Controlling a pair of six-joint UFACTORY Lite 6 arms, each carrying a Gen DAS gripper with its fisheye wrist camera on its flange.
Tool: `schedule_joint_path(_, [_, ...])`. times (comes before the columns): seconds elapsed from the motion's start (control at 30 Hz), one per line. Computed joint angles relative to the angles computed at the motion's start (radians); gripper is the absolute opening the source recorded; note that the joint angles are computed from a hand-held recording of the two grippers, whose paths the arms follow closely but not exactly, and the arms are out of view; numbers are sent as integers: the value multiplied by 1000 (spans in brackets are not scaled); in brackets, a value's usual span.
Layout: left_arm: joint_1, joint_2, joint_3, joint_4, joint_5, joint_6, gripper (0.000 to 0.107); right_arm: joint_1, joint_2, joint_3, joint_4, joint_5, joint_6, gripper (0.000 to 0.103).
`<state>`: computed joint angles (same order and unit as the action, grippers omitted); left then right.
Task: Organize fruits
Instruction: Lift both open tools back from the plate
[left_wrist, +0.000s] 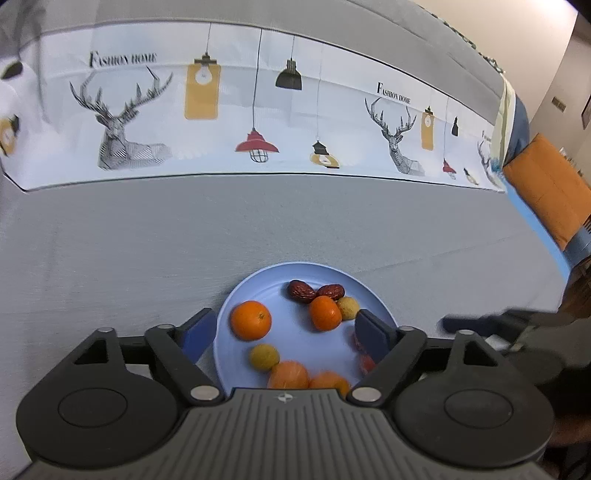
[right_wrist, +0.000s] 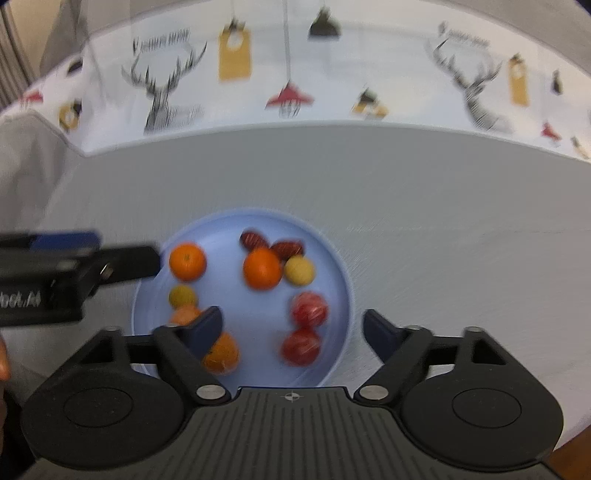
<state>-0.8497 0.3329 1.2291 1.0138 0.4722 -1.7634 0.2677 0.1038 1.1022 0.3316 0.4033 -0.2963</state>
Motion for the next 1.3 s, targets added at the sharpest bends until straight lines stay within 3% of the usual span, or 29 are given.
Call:
schedule_joint_path(0.07, [-48, -2, 49, -114, 134, 87, 102, -13, -89, -61, -8, -33, 20, 100])
schedule_joint_path(0.17, [-117, 59, 157, -251, 337, 178, 102, -25, -183, -131, -60, -55, 78, 102])
schedule_joint_path(0.2, [-133, 70, 168, -275, 362, 186, 102, -32, -196, -143, -74, -49, 86, 102])
schedule_joint_path(0.37, [-177, 50, 48, -248, 261, 24, 102, -52, -215, -186, -151, -42, 150, 102])
schedule_joint_path(0.57, [-129, 102, 58, -271, 243, 86, 102, -29, -150, -170, -188, -45, 182, 102])
schedule_joint_path(0.7, [-105, 105, 47, -292, 156, 77, 102, -14, -105, -143, -176, -35, 179, 102])
schedule_joint_path(1.3, [-99, 141, 85, -314, 147, 98, 102, -10, -61, -117, -210, -40, 191, 102])
